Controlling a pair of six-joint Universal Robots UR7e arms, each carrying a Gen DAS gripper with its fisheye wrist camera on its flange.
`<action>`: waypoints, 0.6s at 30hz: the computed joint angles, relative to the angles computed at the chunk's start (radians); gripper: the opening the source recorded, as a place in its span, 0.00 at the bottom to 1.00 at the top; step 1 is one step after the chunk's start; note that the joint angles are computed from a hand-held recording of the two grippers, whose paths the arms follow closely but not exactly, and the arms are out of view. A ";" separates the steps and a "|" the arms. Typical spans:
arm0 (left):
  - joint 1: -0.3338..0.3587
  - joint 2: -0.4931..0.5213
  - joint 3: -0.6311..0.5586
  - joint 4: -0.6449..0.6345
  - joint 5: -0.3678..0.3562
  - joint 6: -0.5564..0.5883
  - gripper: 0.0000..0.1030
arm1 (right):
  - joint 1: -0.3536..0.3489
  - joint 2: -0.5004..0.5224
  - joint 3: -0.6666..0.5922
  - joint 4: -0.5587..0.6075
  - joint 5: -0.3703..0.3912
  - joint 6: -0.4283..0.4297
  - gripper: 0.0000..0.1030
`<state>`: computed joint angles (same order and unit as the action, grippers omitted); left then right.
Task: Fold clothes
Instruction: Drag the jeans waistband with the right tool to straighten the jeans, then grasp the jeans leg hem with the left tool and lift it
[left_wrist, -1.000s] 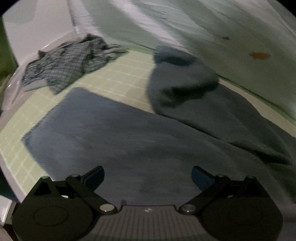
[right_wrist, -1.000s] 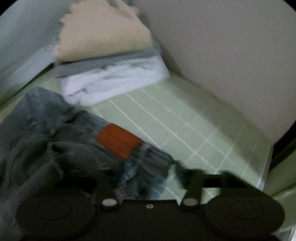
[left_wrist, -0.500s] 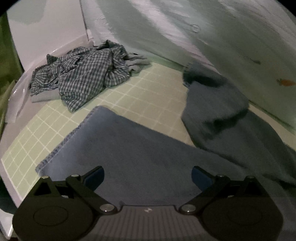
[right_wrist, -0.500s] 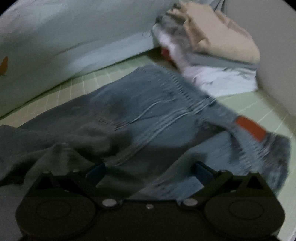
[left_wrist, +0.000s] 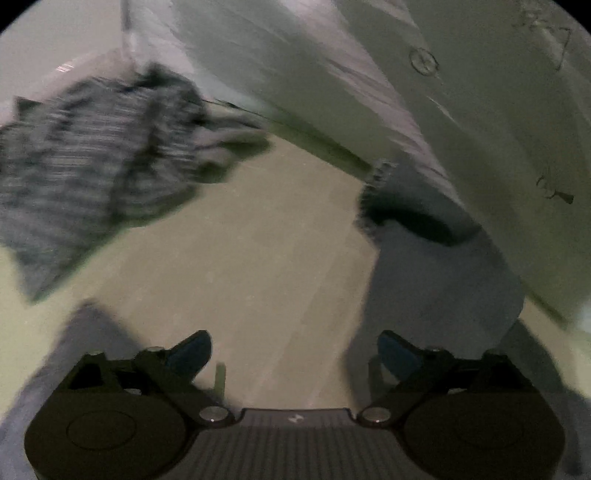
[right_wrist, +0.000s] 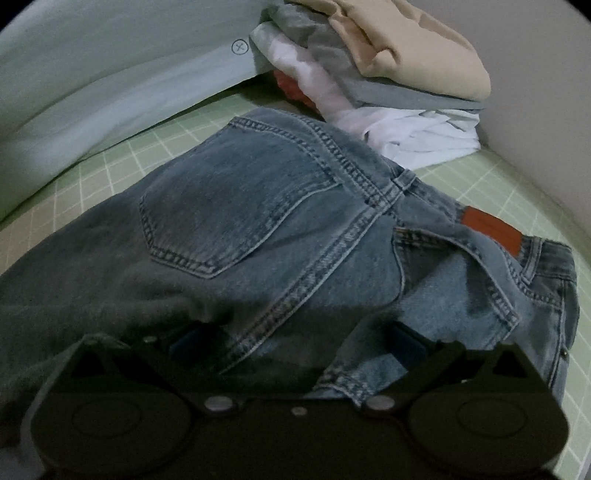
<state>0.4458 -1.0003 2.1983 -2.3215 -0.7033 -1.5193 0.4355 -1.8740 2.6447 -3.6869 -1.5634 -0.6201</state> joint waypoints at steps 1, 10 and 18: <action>0.019 0.022 -0.007 -0.064 -0.001 0.053 0.85 | -0.003 0.002 0.002 -0.006 0.004 0.001 1.00; 0.121 0.178 -0.129 -0.346 -0.050 0.335 0.13 | -0.004 0.004 0.002 -0.010 0.006 0.010 1.00; 0.006 0.340 -0.285 -0.411 0.111 0.684 0.04 | -0.023 -0.005 0.008 -0.008 0.036 0.006 1.00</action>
